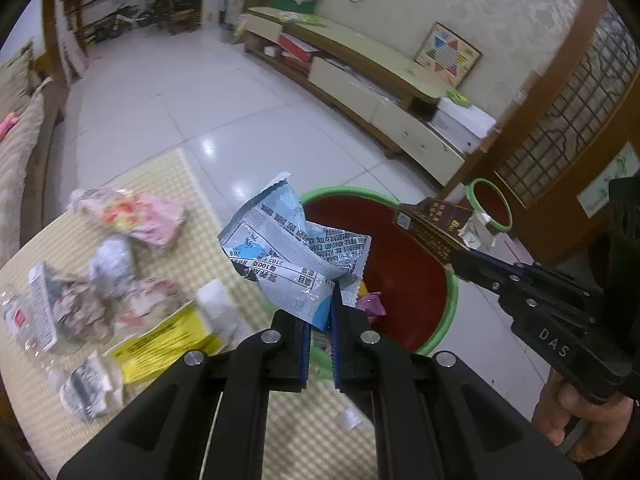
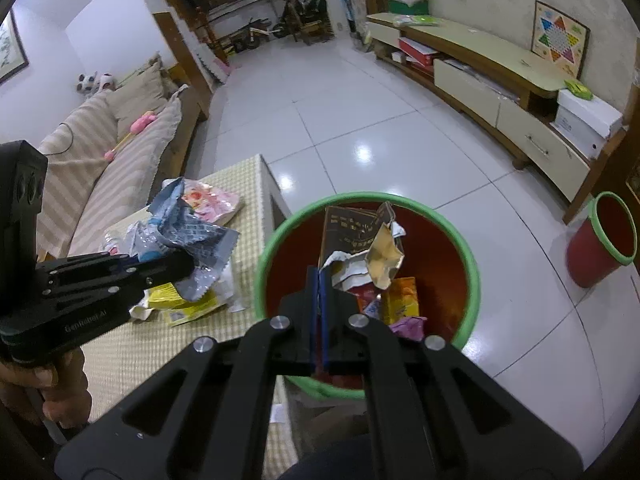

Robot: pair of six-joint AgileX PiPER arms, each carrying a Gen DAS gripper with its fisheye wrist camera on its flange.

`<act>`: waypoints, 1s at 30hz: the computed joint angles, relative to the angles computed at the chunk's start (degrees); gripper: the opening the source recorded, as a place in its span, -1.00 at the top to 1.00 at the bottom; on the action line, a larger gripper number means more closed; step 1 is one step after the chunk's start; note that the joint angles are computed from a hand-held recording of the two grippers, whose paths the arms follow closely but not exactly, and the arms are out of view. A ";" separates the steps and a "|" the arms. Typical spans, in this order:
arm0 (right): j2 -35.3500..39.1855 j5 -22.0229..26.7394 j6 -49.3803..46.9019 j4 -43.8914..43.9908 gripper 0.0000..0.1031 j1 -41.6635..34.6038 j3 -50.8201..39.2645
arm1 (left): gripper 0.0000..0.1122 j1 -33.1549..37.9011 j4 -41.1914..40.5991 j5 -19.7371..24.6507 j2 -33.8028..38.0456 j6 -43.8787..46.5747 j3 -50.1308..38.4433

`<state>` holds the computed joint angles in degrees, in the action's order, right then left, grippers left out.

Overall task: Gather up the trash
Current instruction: 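Open both tools over the bin, dropping the wrapper and brown box, then move both tools back over the table toward the bottle and foil ball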

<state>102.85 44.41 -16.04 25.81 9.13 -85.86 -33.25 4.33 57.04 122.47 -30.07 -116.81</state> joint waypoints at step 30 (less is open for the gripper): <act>2.02 0.23 0.90 0.34 -0.43 -2.09 0.89 | -0.56 1.64 -0.05 0.47 2.79 -2.13 -2.47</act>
<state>104.86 44.63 -15.13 26.15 7.04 -84.97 -31.62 4.27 57.52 125.27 -32.19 -119.28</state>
